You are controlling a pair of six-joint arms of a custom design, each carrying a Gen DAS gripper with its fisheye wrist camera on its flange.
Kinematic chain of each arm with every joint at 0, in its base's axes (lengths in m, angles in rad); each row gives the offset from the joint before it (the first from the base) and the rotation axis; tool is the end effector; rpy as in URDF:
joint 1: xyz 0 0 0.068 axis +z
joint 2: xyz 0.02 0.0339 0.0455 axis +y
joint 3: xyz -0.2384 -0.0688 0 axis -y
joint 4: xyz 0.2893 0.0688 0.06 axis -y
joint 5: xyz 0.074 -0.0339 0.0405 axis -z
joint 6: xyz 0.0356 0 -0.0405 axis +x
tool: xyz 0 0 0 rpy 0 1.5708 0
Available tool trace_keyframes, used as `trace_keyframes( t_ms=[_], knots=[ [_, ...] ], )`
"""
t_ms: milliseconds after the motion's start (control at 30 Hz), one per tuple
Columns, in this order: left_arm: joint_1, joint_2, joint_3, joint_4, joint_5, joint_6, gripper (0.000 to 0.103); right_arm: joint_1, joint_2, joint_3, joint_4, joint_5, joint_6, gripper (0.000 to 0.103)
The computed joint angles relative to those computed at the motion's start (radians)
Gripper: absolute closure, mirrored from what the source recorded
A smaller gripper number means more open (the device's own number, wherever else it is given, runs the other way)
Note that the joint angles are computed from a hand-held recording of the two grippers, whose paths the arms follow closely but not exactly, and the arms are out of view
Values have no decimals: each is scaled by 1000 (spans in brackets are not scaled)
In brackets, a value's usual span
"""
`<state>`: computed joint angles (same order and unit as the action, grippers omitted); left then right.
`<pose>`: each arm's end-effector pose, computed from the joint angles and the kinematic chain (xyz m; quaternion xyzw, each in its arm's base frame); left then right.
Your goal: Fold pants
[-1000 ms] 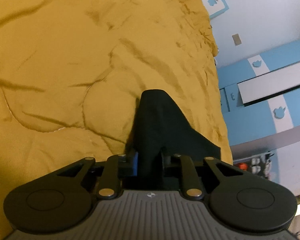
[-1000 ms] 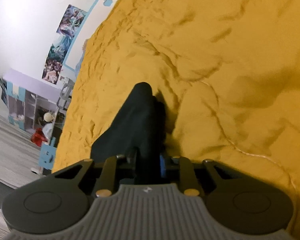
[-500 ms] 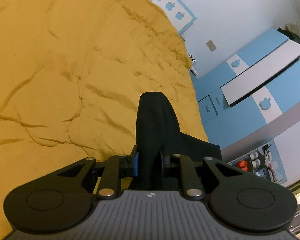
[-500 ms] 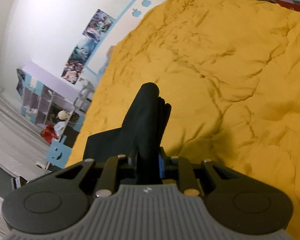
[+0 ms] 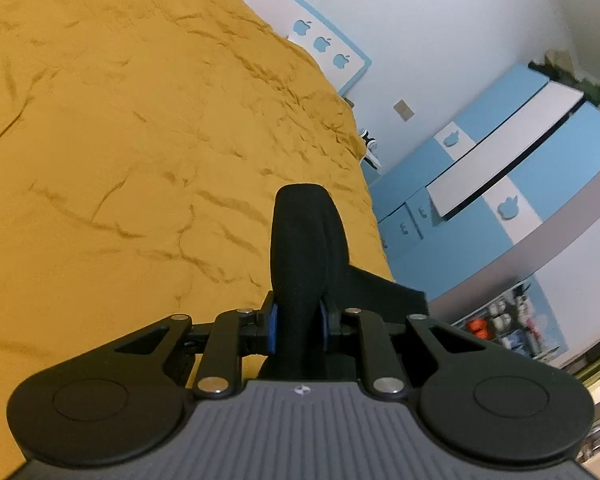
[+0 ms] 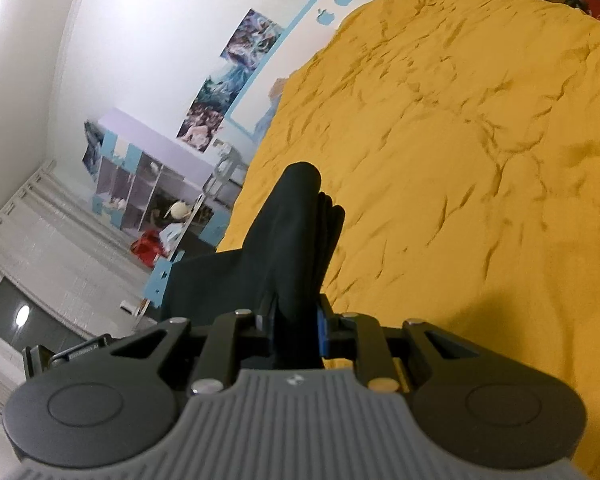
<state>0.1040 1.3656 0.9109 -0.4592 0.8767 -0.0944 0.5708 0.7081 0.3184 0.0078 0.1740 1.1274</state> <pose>0.3179 0.0057 0.1971 0.0514 0.8664 -0.4004 0.2940 0.1973 0.1194 0.1735 0.2735 0.7802 0.3713 0.4226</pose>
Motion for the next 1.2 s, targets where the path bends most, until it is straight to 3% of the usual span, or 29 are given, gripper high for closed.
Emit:
trace_keyframes(
  t_ms=[67, 200, 400, 633, 833, 1100, 1200],
  knots=[
    [44, -11, -19, -37, 43, 39, 82, 73, -26, -7, -33, 52, 29, 89],
    [94, 10, -58, -61, 38, 117, 82, 162, -8, -35, -18, 85, 97, 89],
    [109, 210, -18, 15, 27, 155, 82, 181, 255, -26, 166, 65, 159, 89],
    [68, 451, 78, 175, -29, 116, 82, 47, 611, 91, 360, -50, 115, 89],
    [89, 627, 143, 224, -33, 96, 82, -23, 849, 166, 479, -125, 96, 89],
    [121, 734, 190, 204, -7, 108, 78, -39, 998, 208, 561, -158, 91, 90],
    [120, 685, 193, 156, -38, 148, 74, -22, 936, 216, 476, -125, 25, 82]
  ],
)
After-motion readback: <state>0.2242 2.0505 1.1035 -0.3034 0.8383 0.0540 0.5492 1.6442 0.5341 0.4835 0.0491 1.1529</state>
